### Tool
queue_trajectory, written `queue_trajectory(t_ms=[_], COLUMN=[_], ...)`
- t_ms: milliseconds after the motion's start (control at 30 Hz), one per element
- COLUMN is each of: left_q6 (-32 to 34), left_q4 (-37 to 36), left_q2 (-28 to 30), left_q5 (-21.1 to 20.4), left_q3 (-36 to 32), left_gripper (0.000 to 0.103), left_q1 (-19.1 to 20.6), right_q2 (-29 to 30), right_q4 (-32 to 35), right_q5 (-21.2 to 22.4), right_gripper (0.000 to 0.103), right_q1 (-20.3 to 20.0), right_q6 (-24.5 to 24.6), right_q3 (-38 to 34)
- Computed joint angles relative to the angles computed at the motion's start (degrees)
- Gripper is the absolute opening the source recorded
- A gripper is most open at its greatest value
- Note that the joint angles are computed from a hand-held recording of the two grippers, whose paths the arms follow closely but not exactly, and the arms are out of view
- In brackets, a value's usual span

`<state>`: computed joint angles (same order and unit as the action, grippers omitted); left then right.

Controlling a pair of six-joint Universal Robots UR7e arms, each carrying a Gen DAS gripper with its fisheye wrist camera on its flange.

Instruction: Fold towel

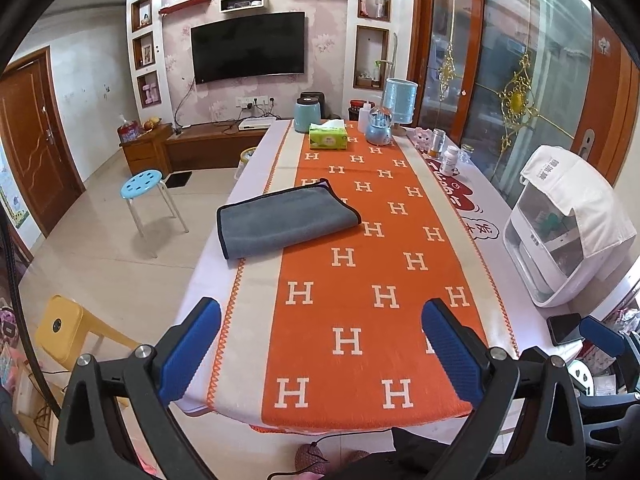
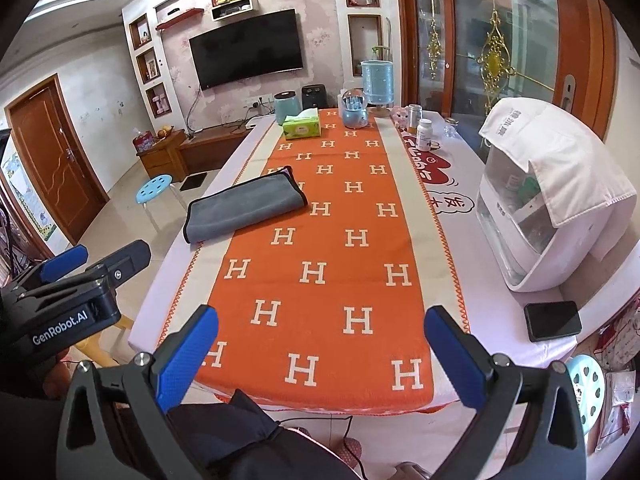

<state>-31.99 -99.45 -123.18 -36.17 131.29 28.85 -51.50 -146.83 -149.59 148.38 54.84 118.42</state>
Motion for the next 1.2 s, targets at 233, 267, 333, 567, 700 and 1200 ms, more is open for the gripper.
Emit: queue_trajectory(t_ms=[233,267,333,567,700,1200], left_q6=[2.41,2.31,2.83,4.33,5.02,5.57], left_q4=[-3.32,-3.27,-4.21,-6.13,-6.64,-6.96], left_q2=[1.67,1.74,2.23,3.38,4.26,4.23], left_q5=[1.11,1.17,1.40,1.08,0.89,0.45], left_q3=[0.26,0.25,0.32,0.29,0.20,0.70], left_gripper=[0.102,0.102,0.102,0.102,0.102,0.102], left_q1=[0.56,0.56,0.74,1.53,2.35,2.04], right_q2=[0.34,0.38,0.40,0.31,0.32,0.27], right_q4=[-0.57,-0.74,-1.07,-1.52,-2.34,-2.43], right_q5=[-0.30,-0.35,-0.36,-0.32,-0.01,0.45], right_gripper=[0.103,0.103,0.103,0.103,0.103,0.103], right_q1=[-0.86,-1.00,-1.22,-1.47,-2.01,-2.57], right_q6=[-0.29,-0.36,-0.65,-0.98,-1.55,-0.49], right_q3=[0.02,0.05,0.11,0.33,0.60,1.23])
